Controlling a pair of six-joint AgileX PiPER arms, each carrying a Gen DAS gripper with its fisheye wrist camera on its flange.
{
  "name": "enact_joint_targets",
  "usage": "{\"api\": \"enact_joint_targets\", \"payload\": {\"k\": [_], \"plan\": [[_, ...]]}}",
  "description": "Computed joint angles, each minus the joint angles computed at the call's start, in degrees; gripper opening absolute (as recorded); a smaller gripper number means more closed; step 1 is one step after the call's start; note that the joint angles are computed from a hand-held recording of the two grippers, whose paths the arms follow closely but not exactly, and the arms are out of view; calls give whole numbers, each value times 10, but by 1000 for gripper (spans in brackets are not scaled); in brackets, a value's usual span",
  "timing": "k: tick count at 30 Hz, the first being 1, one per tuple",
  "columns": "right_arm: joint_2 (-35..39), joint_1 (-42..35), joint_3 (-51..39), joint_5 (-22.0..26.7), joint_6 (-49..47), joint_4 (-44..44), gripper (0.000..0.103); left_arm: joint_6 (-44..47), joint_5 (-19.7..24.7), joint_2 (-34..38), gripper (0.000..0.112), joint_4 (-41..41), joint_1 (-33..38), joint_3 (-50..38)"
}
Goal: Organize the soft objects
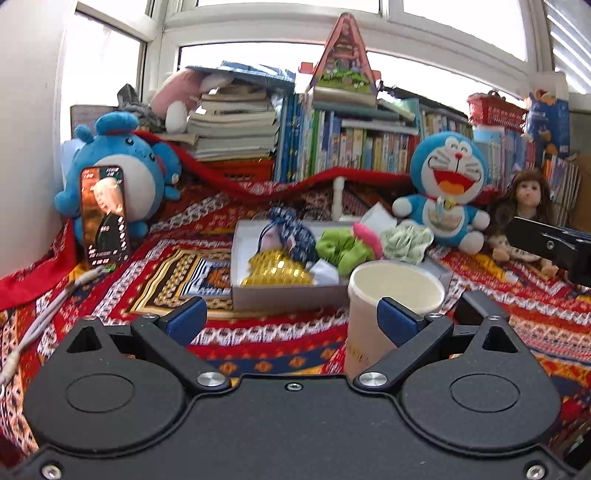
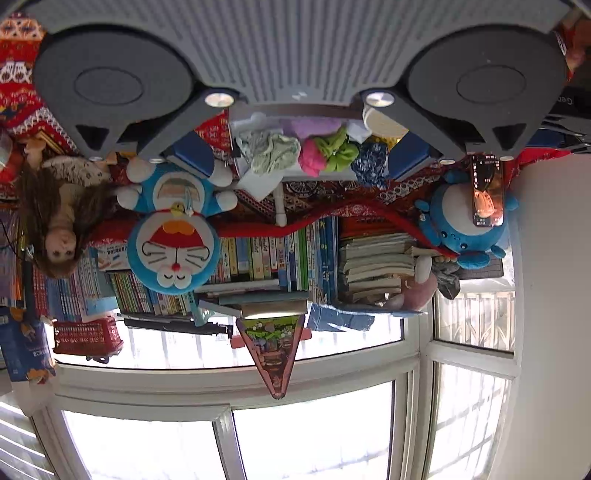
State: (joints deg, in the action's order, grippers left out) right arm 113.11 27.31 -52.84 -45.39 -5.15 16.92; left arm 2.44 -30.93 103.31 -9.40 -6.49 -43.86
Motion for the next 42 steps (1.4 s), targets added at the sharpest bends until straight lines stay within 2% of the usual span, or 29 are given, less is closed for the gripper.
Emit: {"api": "enact_joint_targets", "payload": {"k": [4,11,16,22,29,36,42], "plan": [[11,12,18,-27,-15,17,103,7,-8,7,98,-21,-2,19],[21,24,40,-31,-3,23,103,23,15,26,98,-51,0,23],[36,31,37,-4,-19,45,103,35,37,40,98,-68,-2,12],[53,36,27,33,-21,62,103,127,52,59,98,-161,-20,-8],[64,34,-7,95,-50,81,103,229,92,80,98,-272,-30,-40],[82,35,-52,158,-116,142,103,244,114,89,102,-288,-27,-59],[96,31,-87,208,-175,211,103,227,127,92,103,-269,-20,-67]]}}
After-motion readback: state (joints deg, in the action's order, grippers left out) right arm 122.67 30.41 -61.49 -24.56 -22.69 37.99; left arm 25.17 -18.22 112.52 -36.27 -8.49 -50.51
